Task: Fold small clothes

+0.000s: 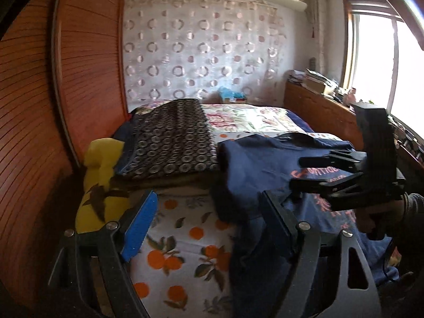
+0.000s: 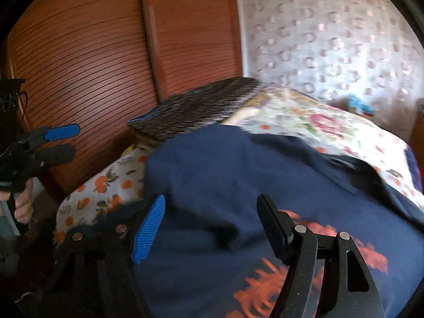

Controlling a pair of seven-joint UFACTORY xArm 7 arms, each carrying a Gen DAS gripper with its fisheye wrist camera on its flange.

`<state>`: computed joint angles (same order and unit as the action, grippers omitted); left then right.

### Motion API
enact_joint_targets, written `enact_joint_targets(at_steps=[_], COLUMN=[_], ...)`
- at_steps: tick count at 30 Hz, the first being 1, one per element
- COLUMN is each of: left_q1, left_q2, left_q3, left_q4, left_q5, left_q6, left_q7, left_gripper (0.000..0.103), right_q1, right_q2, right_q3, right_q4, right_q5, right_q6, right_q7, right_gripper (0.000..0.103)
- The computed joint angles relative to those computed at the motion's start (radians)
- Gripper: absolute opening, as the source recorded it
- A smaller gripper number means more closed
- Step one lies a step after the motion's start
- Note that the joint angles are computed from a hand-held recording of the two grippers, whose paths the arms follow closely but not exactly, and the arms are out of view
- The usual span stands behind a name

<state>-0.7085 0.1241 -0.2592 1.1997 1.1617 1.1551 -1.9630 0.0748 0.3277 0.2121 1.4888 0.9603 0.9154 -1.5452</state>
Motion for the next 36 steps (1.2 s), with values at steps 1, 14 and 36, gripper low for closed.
enact_joint_targets(at_steps=[1, 14, 36], left_q1=[-0.004, -0.012, -0.044], left_q2=[-0.003, -0.009, 0.043], left_q3=[-0.002, -0.016, 0.011], left_q4=[-0.006, -0.044, 0.013], left_q5=[-0.003, -0.001, -0.007], left_q6=[0.017, 0.030, 0.018], left_q7=[-0.011, -0.073, -0.048], left_gripper=[0.080, 0.080, 0.080], right_q1=[0.015, 0.087, 0.053], right_q2=[0.005, 0.098, 0.128], right_q3=[0.009, 0.080, 0.078], right_q4=[0.001, 0.062, 0.125], right_q5=[-0.009, -0.139, -0.126], right_q6=[-0.001, -0.105, 0.023], right_q7=[0.003, 0.037, 0.105], right_gripper=[0.071, 0.005, 0.054])
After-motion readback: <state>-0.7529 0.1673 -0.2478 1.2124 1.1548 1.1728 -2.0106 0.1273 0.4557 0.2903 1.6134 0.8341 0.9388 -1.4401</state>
